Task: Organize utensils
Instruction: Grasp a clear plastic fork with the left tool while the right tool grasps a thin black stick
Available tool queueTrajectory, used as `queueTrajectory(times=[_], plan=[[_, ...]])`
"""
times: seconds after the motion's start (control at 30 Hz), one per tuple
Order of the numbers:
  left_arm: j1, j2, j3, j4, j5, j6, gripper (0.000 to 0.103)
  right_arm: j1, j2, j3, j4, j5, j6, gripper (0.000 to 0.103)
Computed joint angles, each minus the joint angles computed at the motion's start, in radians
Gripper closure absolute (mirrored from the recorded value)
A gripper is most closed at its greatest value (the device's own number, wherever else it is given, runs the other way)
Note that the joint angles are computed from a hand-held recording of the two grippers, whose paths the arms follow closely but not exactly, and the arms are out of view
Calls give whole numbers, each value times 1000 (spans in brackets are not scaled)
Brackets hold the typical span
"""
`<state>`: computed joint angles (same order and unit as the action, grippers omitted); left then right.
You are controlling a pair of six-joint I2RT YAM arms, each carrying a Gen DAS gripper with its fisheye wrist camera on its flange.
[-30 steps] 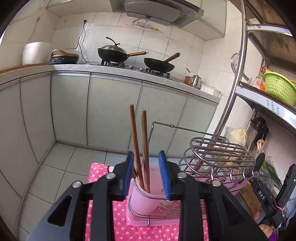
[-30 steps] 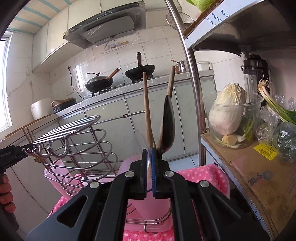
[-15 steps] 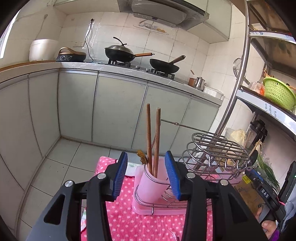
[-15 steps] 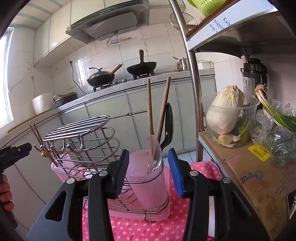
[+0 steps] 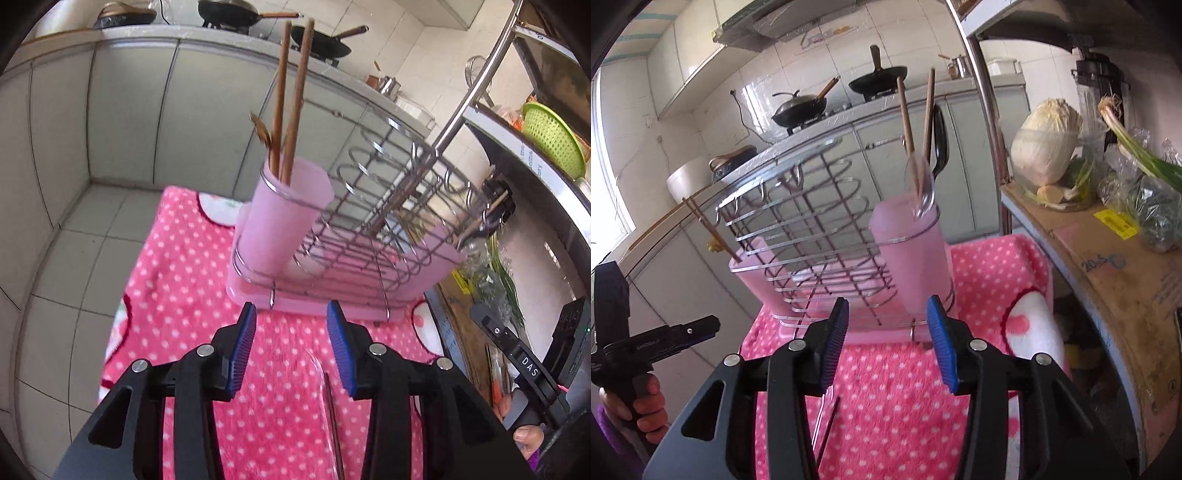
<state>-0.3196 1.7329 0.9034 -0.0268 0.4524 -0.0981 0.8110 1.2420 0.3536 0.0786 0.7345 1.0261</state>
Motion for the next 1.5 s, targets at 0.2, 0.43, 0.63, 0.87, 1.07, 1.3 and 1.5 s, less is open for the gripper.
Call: queueTrajectory(times=[0.2, 0.43, 0.63, 0.87, 1.07, 1.3, 1.5], plan=[[-97, 123, 70, -137, 0, 25, 74, 26, 66, -26, 52, -126, 87, 58], [-187, 254, 181, -210, -71, 6, 80, -10, 159, -78, 210, -298, 134, 58], [-251, 382, 314, -266, -166, -27, 86, -80, 267, -123, 420, -476, 137, 59], [-265, 489, 419, -300, -177, -51, 98, -129, 399, -76, 510, -614, 139, 75], [-201, 400, 320, -236, -133, -36, 100, -141, 522, 77, 428, -684, 109, 76], [-122, 282, 213, -197, -75, 2, 100, -133, 653, 315, 181, -693, 70, 75], [-82, 220, 151, -172, -28, 31, 100, -153, 744, 446, 35, -703, 43, 75]])
